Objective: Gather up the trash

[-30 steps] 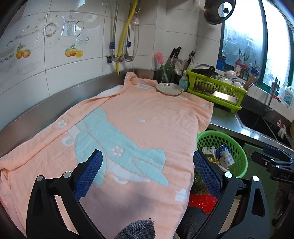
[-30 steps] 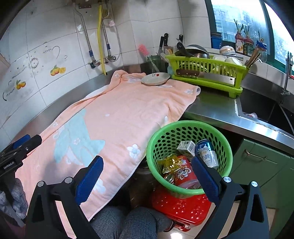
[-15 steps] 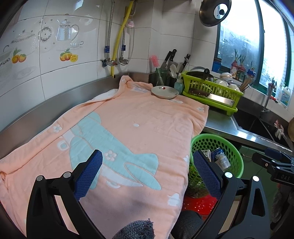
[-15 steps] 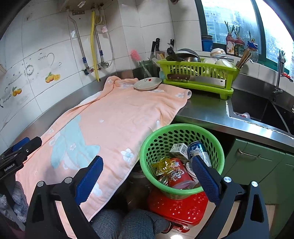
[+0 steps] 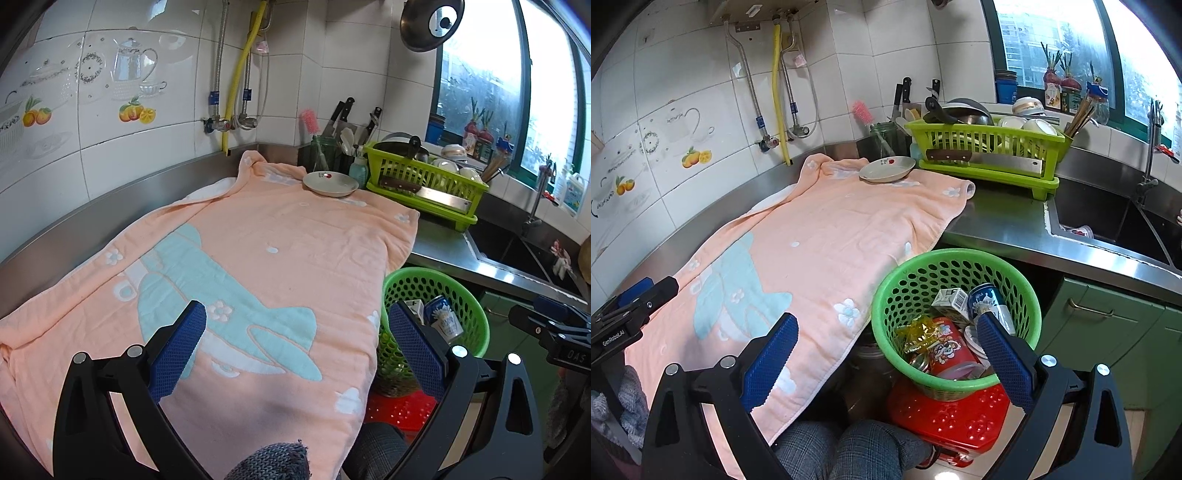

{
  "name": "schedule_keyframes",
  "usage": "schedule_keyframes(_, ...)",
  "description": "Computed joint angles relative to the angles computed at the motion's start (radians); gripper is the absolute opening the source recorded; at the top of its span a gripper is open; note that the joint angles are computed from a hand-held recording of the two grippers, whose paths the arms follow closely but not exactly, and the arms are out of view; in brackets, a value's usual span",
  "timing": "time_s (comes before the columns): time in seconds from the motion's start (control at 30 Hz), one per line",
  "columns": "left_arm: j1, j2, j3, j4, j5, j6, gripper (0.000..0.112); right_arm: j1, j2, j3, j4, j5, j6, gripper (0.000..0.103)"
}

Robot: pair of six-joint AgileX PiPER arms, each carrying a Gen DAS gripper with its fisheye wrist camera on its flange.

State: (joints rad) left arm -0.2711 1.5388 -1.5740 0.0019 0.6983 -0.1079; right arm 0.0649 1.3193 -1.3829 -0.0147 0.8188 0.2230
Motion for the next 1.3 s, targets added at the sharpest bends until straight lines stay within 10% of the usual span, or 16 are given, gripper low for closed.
schedule_keyframes(1.3, -0.049, 0.045, -0.058, 0.031, 0.019, -0.014, 0.098, -0.032, -0.009, 0.007, 0.021, -0.007, -0.022, 0.095)
